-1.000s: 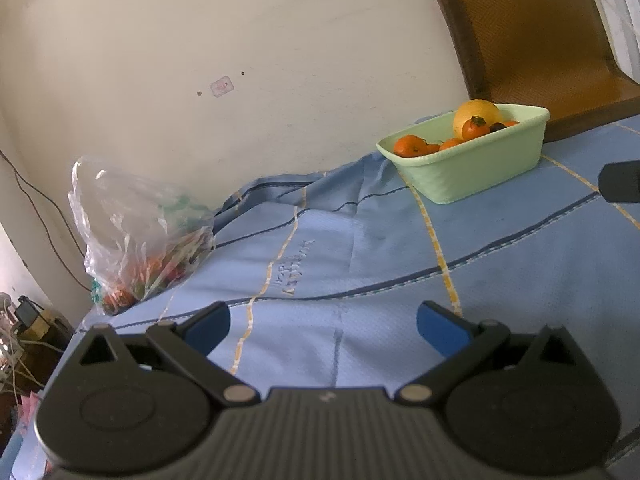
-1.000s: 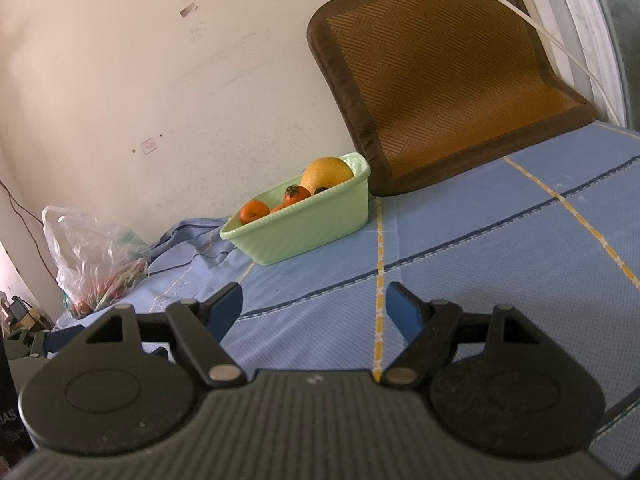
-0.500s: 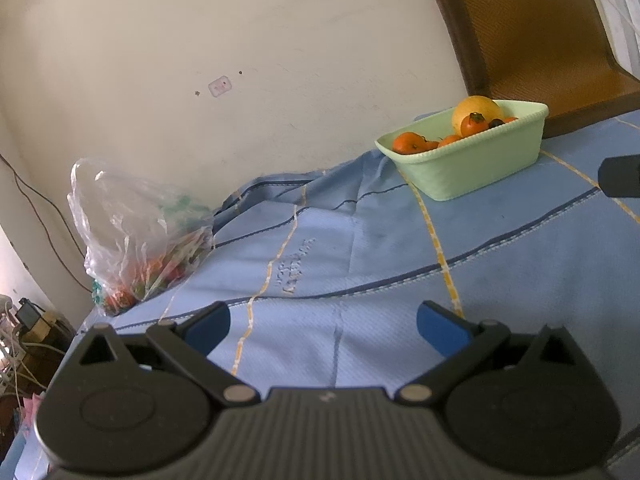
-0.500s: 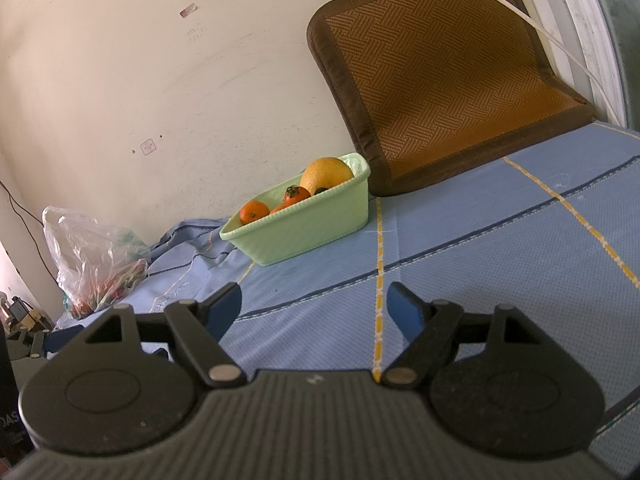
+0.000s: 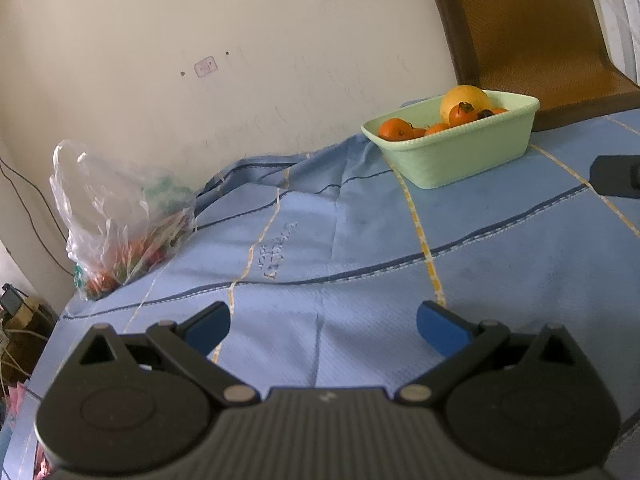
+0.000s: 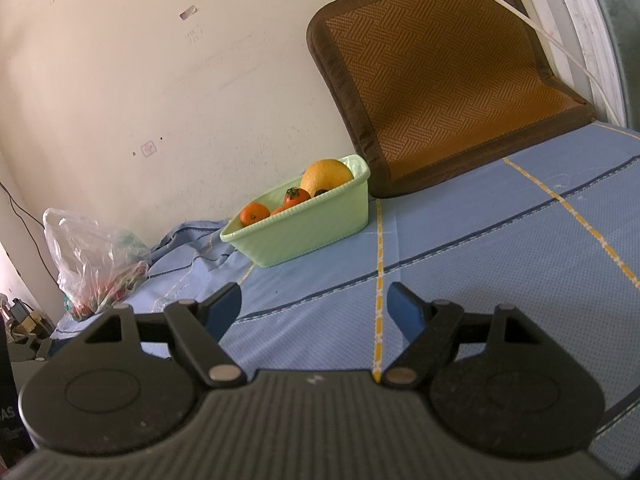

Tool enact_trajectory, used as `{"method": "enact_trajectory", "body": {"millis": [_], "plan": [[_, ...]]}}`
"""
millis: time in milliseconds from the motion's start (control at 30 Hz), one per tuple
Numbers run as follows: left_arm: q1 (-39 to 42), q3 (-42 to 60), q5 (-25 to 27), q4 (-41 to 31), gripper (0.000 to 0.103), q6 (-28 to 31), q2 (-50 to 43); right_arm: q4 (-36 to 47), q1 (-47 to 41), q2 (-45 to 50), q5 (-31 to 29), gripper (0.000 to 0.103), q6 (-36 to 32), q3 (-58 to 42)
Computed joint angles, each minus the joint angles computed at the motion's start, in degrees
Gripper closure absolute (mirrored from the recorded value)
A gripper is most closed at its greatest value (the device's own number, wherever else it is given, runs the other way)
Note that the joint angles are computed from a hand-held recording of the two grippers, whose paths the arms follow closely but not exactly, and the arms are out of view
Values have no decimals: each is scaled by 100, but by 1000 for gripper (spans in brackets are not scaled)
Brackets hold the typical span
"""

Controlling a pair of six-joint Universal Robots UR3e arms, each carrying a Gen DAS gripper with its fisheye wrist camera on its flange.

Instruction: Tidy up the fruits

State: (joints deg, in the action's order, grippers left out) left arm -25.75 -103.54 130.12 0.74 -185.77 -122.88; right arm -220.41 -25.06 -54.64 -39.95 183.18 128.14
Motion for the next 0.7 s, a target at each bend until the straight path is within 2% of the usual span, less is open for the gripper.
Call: {"method": "enact_trajectory", "body": {"millis": [700], "plan": [[-39,88,59,-157,0,-42,-44,-65,-28,29,37,21,15,32]]}}
